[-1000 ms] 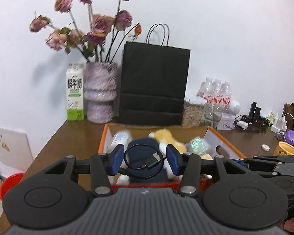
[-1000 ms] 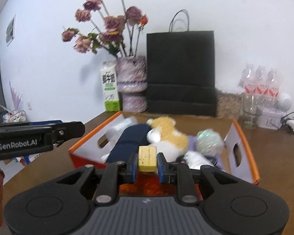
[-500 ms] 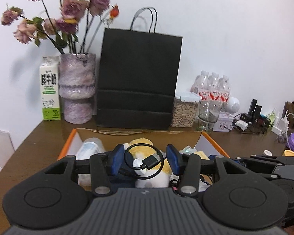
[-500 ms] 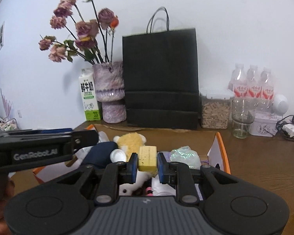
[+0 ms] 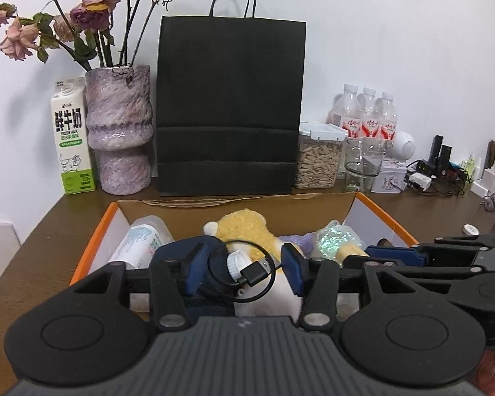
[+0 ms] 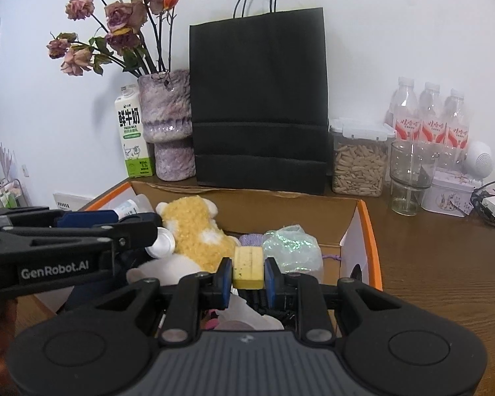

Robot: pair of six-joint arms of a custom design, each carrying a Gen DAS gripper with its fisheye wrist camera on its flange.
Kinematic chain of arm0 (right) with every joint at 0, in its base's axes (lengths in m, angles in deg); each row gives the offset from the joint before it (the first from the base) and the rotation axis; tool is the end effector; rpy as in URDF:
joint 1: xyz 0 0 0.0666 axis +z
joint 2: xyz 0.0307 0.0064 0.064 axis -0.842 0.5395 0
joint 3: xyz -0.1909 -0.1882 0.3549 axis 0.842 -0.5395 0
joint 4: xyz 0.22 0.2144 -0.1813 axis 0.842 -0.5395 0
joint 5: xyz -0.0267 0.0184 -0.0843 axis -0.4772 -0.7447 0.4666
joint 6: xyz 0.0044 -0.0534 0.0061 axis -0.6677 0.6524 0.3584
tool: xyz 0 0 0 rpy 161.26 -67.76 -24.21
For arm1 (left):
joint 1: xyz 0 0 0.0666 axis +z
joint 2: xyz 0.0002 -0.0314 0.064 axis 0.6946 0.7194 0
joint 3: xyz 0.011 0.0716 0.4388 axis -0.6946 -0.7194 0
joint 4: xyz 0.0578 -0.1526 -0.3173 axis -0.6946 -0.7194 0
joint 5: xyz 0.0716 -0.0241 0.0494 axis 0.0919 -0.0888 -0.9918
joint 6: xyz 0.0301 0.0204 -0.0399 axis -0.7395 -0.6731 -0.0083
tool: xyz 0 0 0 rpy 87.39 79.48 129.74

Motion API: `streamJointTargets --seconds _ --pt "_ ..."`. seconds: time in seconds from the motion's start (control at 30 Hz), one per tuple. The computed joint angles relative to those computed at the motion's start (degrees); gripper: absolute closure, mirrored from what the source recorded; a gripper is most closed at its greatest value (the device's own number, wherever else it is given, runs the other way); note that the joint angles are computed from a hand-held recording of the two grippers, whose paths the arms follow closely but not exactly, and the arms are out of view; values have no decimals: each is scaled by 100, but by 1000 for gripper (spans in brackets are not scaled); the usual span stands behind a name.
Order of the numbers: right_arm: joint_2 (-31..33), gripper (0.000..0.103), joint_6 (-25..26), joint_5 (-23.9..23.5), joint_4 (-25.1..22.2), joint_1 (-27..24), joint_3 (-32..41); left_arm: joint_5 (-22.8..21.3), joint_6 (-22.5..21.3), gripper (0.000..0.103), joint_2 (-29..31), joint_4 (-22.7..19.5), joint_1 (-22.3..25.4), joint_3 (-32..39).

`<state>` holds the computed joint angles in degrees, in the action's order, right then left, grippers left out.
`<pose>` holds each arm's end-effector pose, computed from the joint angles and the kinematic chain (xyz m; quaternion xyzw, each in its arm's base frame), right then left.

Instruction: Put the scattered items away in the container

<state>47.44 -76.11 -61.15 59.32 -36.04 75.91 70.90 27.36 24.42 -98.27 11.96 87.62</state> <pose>0.5143 0.1970 0.4915 -0.0743 0.8624 0.0929 0.4921 0.5226 -0.3165 0.4854 0.0977 0.8454 -0.0748 0.5197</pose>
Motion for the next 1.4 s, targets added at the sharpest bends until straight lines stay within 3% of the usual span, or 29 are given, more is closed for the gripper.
streamJointTargets --seconds 0.03,0.07,0.1,0.13,0.2,0.27,0.37,0.57,1.0,1.4 --pt "-15 80 -16 20 1 1 -8 -71 -13 32 -13 13 -5 -13" --pt "-24 72 -20 51 -1 6 -1 -169 -32 15 -50 115 -11 -90" --pt "-46 56 -24 103 23 15 -17 -252 -50 9 -87 235 -12 -168" --pt "-64 50 -56 254 29 34 -22 -412 -41 0 -119 329 -17 -232" --pt "-86 19 -132 435 28 34 -16 -550 17 0 -185 443 9 -319" --pt "-80 1 -181 513 -109 18 55 -387 203 0 -249 365 88 -324" --pt "-79 0 -114 288 -337 0 163 -454 366 0 -279 173 126 -270" --pt "-152 0 43 385 -326 124 130 -512 357 0 -298 -36 116 -243" --pt "-278 0 -3 576 -350 217 102 -584 328 0 -428 -79 40 -356" --pt "-619 0 -183 716 -431 407 -115 -949 366 0 -741 -272 -158 -584"
